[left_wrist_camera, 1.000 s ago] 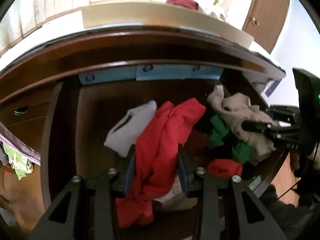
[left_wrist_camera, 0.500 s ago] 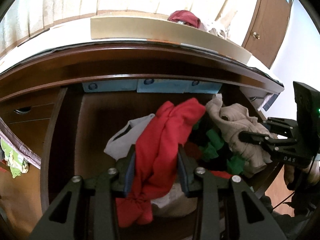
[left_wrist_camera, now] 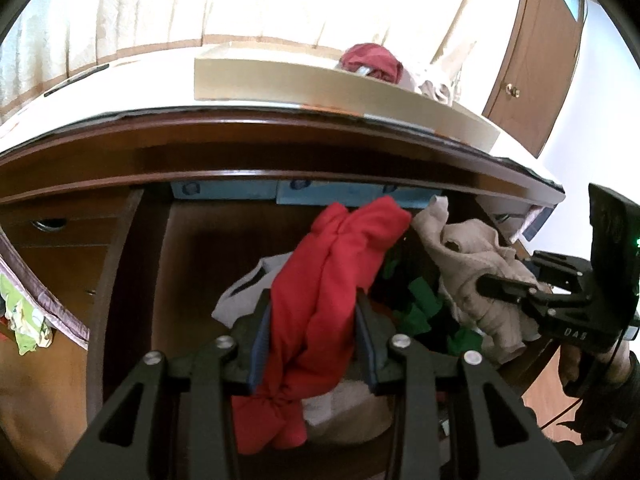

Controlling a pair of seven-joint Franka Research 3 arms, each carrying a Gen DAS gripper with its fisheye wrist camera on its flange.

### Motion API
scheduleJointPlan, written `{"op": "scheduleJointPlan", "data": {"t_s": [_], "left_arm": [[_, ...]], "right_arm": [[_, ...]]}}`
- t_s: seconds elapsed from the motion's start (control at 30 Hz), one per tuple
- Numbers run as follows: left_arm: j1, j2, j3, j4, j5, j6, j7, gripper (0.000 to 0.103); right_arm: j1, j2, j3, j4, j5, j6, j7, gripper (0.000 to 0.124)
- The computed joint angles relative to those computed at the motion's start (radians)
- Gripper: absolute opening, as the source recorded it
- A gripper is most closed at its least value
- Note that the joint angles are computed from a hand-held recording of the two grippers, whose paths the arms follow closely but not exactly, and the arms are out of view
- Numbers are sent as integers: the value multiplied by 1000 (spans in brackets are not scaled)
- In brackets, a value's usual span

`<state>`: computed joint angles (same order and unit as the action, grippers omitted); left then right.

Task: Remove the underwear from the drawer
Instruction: 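Lift the red sock with the left tool while the right tool lifts the beige garment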

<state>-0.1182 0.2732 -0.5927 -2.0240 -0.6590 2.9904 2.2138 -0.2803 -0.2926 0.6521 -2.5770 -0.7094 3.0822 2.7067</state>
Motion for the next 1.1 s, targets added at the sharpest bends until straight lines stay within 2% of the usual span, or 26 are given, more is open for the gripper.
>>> {"op": "scheduleJointPlan", "data": {"t_s": [0.13,0.3,0.4,0.53,0.7,0.9,1.1], "left_arm": [[16,4,-23,0,-23,18,17,36],[49,9,-61,0,-64,36,52,36],[89,13,-111,1,-125,55,113,36],[101,14,-129,4,-161,60,151,36],[106,13,-138,6,-212,61,199,36],[116,10,-158,13,-329,74,307,36],[90,-1,-137,25,-460,81,417,36]], "right_arm": [[-11,-6,9,0,-38,2,37,33],[-66,-26,56,-5,-71,32,79,33],[-103,-37,95,-7,-53,51,70,33],[-144,-49,141,-9,-16,64,42,33],[-198,-77,194,-22,33,97,13,33],[-265,-118,262,-37,97,142,-23,33],[-308,-160,319,-48,168,172,-70,33]]}}
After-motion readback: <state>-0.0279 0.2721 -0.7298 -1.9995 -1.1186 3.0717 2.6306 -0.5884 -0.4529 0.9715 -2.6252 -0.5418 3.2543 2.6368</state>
